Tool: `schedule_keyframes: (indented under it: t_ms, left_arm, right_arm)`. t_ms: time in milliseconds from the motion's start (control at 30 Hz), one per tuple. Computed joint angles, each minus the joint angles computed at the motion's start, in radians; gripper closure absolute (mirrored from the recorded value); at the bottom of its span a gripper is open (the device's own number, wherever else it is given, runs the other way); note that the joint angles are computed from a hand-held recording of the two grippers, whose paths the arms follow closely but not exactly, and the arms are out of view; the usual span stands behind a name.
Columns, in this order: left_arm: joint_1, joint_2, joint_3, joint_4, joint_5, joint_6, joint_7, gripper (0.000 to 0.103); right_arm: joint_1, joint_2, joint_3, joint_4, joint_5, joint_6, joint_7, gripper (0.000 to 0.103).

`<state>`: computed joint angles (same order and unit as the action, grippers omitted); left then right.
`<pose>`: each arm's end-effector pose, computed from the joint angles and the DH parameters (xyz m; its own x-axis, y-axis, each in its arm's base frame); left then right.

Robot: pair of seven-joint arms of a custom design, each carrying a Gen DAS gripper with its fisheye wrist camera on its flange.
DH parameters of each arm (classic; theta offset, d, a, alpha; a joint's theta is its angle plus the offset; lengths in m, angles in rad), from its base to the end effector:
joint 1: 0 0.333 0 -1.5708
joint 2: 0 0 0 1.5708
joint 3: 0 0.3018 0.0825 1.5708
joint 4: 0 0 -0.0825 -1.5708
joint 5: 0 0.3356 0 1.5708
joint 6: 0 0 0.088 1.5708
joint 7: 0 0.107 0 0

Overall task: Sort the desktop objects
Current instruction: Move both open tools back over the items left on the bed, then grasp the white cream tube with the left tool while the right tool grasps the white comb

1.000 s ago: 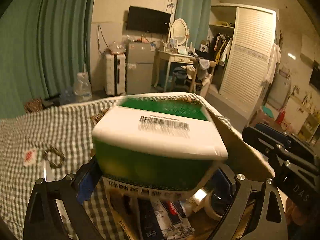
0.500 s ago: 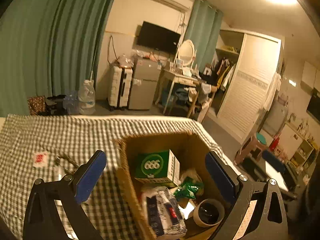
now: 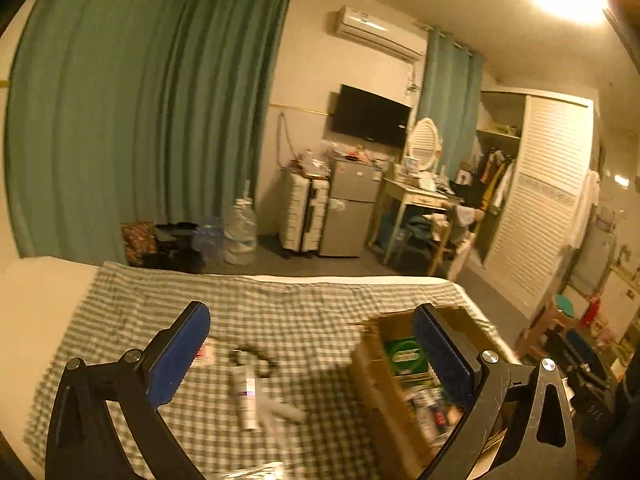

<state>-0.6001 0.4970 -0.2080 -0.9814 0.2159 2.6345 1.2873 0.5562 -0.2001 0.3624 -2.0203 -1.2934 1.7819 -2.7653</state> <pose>0.4995 -0.4521 0.7137 -0.5989 -0.7878 0.1440 -0.3952 0.1343 -0.9087 0.3384 0.3312 0.5919 -0.5250 -0.8376 -0.1508 -0.1332 0.2558 -0.9575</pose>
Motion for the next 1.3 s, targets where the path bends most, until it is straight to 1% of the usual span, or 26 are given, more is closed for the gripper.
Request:
schedule_keyframes:
  t_ms: [67, 200, 267, 333, 367, 467, 500, 567, 633, 700, 733, 800, 933, 1000, 1100, 1167, 1200, 1233, 1267, 1300]
  left_arm:
    - [0.021, -0.045, 0.015, -0.065, 0.010, 0.026, -0.006, 0.000]
    - [0.080, -0.111, 0.005, -0.152, 0.001, 0.060, 0.018, 0.000]
    - [0.110, -0.147, 0.004, -0.204, -0.001, 0.083, 0.031, 0.000]
    - [0.146, -0.190, 0.002, -0.275, -0.008, 0.115, 0.048, 0.000]
    - [0.160, -0.206, 0.002, -0.302, -0.008, 0.125, 0.053, 0.000]
    - [0.201, -0.244, 0.007, -0.371, -0.010, 0.153, 0.063, 0.000]
    - [0.219, -0.254, 0.004, -0.394, -0.023, 0.165, 0.070, 0.000]
    - [0.246, -0.264, 0.002, -0.424, -0.044, 0.184, 0.073, 0.000]
    - [0.258, -0.263, 0.007, -0.438, -0.044, 0.198, 0.064, 0.000]
    - [0.257, -0.258, 0.026, -0.453, -0.009, 0.219, 0.039, 0.000]
    - [0.243, -0.255, 0.049, -0.465, 0.041, 0.231, 0.006, 0.000]
    - [0.225, -0.248, 0.075, -0.480, 0.117, 0.240, -0.041, 0.000]
    - [0.245, -0.208, 0.030, -0.461, 0.090, 0.221, 0.023, 0.000]
    - [0.251, -0.178, 0.005, -0.431, 0.048, 0.206, 0.063, 0.000]
    - [0.238, -0.128, -0.003, -0.381, 0.012, 0.176, 0.090, 0.000]
    - [0.220, -0.081, -0.005, -0.326, 0.002, 0.126, 0.116, 0.000]
    - [0.204, -0.054, -0.002, -0.292, 0.005, 0.084, 0.127, 0.000]
    - [0.187, -0.024, 0.004, -0.251, 0.012, 0.036, 0.138, 0.000]
    - [0.173, -0.001, 0.011, -0.220, 0.018, 0.003, 0.146, 0.000]
    - [0.160, 0.029, 0.014, -0.178, 0.020, -0.037, 0.158, 0.000]
  right_arm:
    - [0.004, 0.025, 0.003, 0.032, -0.018, 0.016, -0.003, 0.000]
    - [0.027, 0.092, -0.001, 0.102, -0.087, 0.041, 0.009, 0.000]
    - [0.038, 0.119, -0.024, 0.132, -0.099, 0.104, 0.004, 0.000]
    - [0.043, 0.153, -0.051, 0.172, -0.074, 0.180, -0.023, 0.000]
    - [0.050, 0.186, -0.055, 0.208, -0.064, 0.173, -0.052, 0.000]
    - [0.103, 0.304, -0.072, 0.342, -0.057, 0.075, -0.153, 0.000]
    - [0.117, 0.334, -0.083, 0.377, -0.052, 0.070, -0.175, 0.000]
    - [0.140, 0.379, -0.106, 0.430, -0.047, 0.074, -0.192, 0.000]
    - [0.156, 0.406, -0.131, 0.460, -0.039, 0.106, -0.206, 0.000]
    - [0.173, 0.438, -0.155, 0.491, -0.034, 0.130, -0.241, 0.000]
    - [0.180, 0.455, -0.167, 0.513, -0.027, 0.137, -0.272, 0.000]
    - [0.196, 0.482, -0.189, 0.540, 0.001, 0.139, -0.325, 0.000]
    - [0.203, 0.484, -0.239, 0.527, 0.061, 0.199, -0.330, 0.000]
    - [0.200, 0.487, -0.256, 0.521, 0.089, 0.232, -0.327, 0.000]
    - [0.175, 0.499, -0.273, 0.519, 0.152, 0.307, -0.352, 0.000]
    - [0.179, 0.534, -0.284, 0.552, 0.181, 0.291, -0.412, 0.000]
    - [0.183, 0.561, -0.290, 0.583, 0.198, 0.274, -0.461, 0.000]
    - [0.182, 0.587, -0.298, 0.609, 0.215, 0.275, -0.506, 0.000]
    - [0.183, 0.604, -0.307, 0.622, 0.230, 0.287, -0.532, 0.000]
    - [0.169, 0.622, -0.311, 0.629, 0.263, 0.324, -0.583, 0.001]
